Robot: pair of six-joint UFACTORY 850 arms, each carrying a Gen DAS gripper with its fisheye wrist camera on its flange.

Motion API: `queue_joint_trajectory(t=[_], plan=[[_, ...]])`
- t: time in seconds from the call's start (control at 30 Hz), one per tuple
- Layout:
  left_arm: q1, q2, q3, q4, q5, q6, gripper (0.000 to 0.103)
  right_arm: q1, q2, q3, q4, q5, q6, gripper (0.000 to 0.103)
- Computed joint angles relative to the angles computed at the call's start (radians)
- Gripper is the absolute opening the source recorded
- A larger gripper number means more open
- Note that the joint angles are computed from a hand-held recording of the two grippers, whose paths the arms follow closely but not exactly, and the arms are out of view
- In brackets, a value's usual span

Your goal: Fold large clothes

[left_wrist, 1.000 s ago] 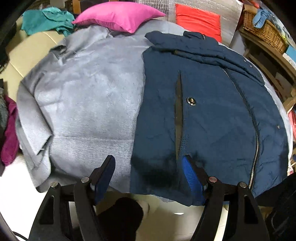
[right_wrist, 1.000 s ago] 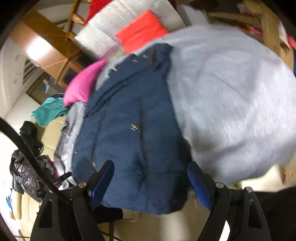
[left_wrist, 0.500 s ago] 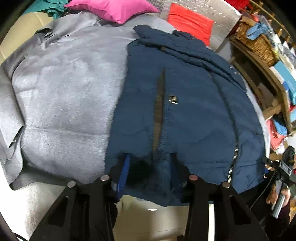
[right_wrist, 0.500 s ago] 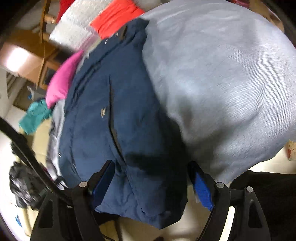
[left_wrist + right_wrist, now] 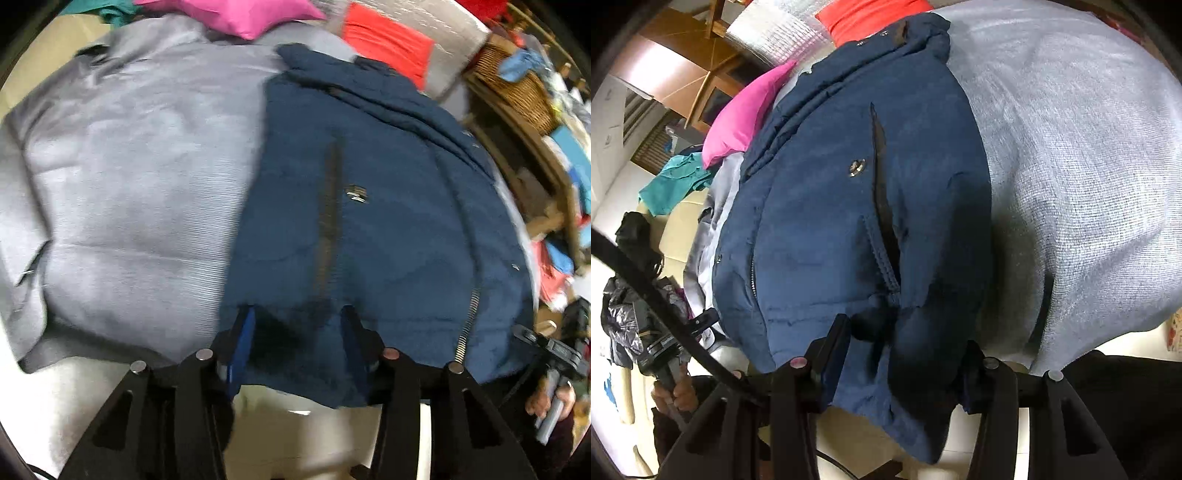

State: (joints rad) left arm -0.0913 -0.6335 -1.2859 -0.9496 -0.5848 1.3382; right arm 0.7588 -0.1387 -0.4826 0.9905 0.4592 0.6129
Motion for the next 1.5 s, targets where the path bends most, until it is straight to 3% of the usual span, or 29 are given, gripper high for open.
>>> queue_joint_trajectory(t=[0.03,0.07,0.13,0.3,0.4,0.43,0.47,0.53,0.57,0.63,0.7,0.77,0.8,0.83,0.87,0.9,0.93,1.0,1.03,1.13,1.17,1.3,1.37,1.5], plan=[[0.005,0.004,0.002,-0.025,0.020,0.001,0.055,0.000,-0.001,0.000,-0.015,0.006,0.020,0.054],[0.008,0.007,0.006,-0.045,0.043,0.005,0.068,-0.001,0.000,0.004,-0.031,0.011,0.042,0.054],[0.003,0.007,0.010,-0.039,0.095,-0.035,0.074,-0.005,-0.008,0.004,-0.055,0.018,0.075,0.054],[-0.029,-0.047,-0.041,0.171,0.057,-0.207,0.075,0.000,-0.014,0.005,-0.061,0.036,0.093,0.057],[-0.027,-0.054,-0.048,0.146,0.013,-0.181,0.073,0.006,-0.014,0.006,-0.049,0.041,0.085,0.057],[-0.025,-0.050,-0.044,0.132,0.006,-0.168,0.064,0.007,-0.013,0.008,-0.052,0.044,0.093,0.057],[-0.022,-0.043,-0.035,0.106,0.002,-0.138,0.047,0.008,-0.012,0.011,-0.058,0.049,0.103,0.057],[-0.010,-0.030,-0.022,0.043,-0.051,-0.055,0.030,0.005,-0.016,0.010,-0.067,0.053,0.110,0.057],[-0.002,-0.018,-0.008,0.010,-0.068,-0.001,0.029,0.009,-0.015,0.009,-0.055,0.054,0.098,0.055],[-0.002,-0.004,0.009,-0.023,-0.081,0.061,0.029,0.024,-0.011,-0.003,0.033,0.057,-0.009,0.048],[-0.007,-0.001,0.011,-0.017,-0.092,0.072,0.032,0.040,-0.005,-0.006,0.058,0.083,-0.055,0.048],[-0.002,-0.028,-0.021,0.027,-0.119,0.017,0.059,0.057,0.003,-0.008,0.043,0.126,-0.076,0.048],[-0.003,-0.039,-0.033,0.046,-0.131,-0.011,0.060,0.061,0.002,-0.010,0.042,0.134,-0.080,0.048],[-0.012,-0.044,-0.039,0.054,-0.122,-0.022,0.060,0.060,0.001,-0.009,0.027,0.138,-0.067,0.050],[-0.018,-0.041,-0.033,0.060,-0.105,-0.015,0.060,0.052,-0.002,-0.006,-0.010,0.133,-0.024,0.062],[-0.021,-0.036,-0.026,0.056,-0.101,0.000,0.060,0.037,-0.008,0.000,-0.079,0.125,0.061,0.068],[-0.030,-0.029,-0.008,0.037,-0.092,0.023,0.060,0.028,-0.016,0.000,-0.118,0.118,0.113,0.070],[-0.036,-0.021,0.005,0.010,-0.086,0.061,0.050,0.022,-0.030,-0.015,-0.117,0.107,0.092,0.072],[-0.040,-0.020,0.008,-0.001,-0.077,0.073,0.044,0.022,-0.037,-0.028,-0.091,0.096,0.045,0.071],[-0.038,-0.030,-0.005,0.009,-0.076,0.048,0.035,0.026,-0.045,-0.051,0.040,0.060,-0.099,0.041],[-0.035,-0.037,-0.013,0.014,-0.089,0.030,0.035,0.027,-0.039,-0.045,0.054,0.067,-0.098,0.036],[-0.023,-0.045,-0.023,0.023,-0.106,0.026,0.035,0.025,-0.024,-0.017,-0.014,0.097,-0.004,0.036],[-0.025,-0.025,0.002,-0.009,-0.075,0.086,0.019,0.033,-0.025,-0.024,0.025,0.094,-0.060,0.031],[-0.023,0.004,0.037,-0.071,-0.063,0.173,0.014,0.068,-0.001,-0.016,0.054,0.160,-0.095,0.022]])
